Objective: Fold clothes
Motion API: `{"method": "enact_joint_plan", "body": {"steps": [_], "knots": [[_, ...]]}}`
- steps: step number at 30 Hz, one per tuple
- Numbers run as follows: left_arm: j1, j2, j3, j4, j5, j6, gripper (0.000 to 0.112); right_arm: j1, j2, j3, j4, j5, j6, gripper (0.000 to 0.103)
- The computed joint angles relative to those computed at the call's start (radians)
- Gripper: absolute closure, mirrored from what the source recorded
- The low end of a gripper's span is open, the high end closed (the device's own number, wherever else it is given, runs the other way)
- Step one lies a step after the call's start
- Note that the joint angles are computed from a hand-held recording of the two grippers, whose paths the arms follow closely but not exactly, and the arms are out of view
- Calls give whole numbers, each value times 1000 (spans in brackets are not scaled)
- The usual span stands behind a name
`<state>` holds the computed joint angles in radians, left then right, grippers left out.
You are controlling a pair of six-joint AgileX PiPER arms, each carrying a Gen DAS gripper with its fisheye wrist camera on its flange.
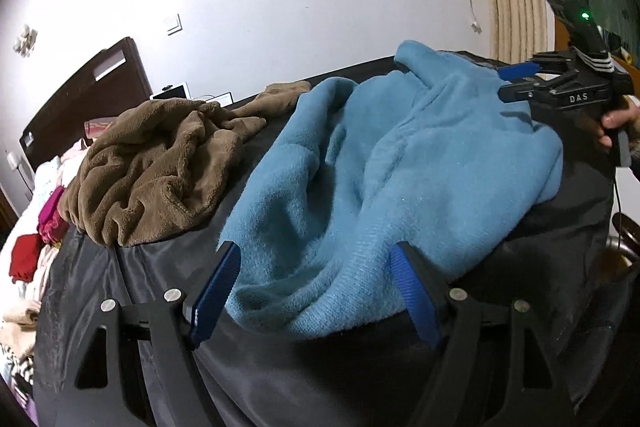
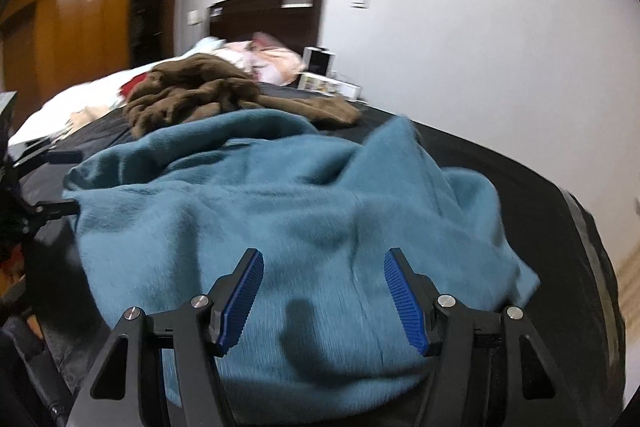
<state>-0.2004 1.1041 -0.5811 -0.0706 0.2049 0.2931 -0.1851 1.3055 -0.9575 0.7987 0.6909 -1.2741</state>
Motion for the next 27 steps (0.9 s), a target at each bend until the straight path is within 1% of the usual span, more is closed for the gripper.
{"method": "enact_joint_plan", "body": {"steps": [2,3,6,10,13,15,17,19,20,22,23,24,26,27], "knots": [[-4,2,5,41,-6,-40,30,24,59,-81,-42,42,2,38],[-8,4,8,73,-10,-71,30,39,86,-117,-65,49,12,38],[-6,15,9,69,-17,-69,29,70,180,-240,-122,76,49,38],[3,33,7,28,-25,-29,28,80,317,-412,-174,200,65,38],[15,52,0,-45,-27,47,27,93,412,-518,-257,284,52,38],[16,63,-4,-47,-30,47,27,88,470,-589,-289,355,55,38],[17,75,-9,-42,-34,40,26,73,505,-639,-288,426,47,38],[17,86,-13,-35,-37,30,23,65,508,-643,-290,458,27,38],[16,94,-18,-17,-41,8,21,65,505,-635,-295,465,17,39],[12,108,-22,68,-52,-85,14,74,477,-582,-318,438,-10,39],[13,115,-27,71,-52,-94,14,76,460,-551,-328,418,-26,39],[18,123,-33,37,-50,-64,13,78,440,-518,-333,393,-37,39],[23,133,-40,17,-48,-52,13,86,404,-461,-340,344,-41,45],[22,133,-40,34,-48,-69,13,87,393,-445,-340,333,-37,53]]}}
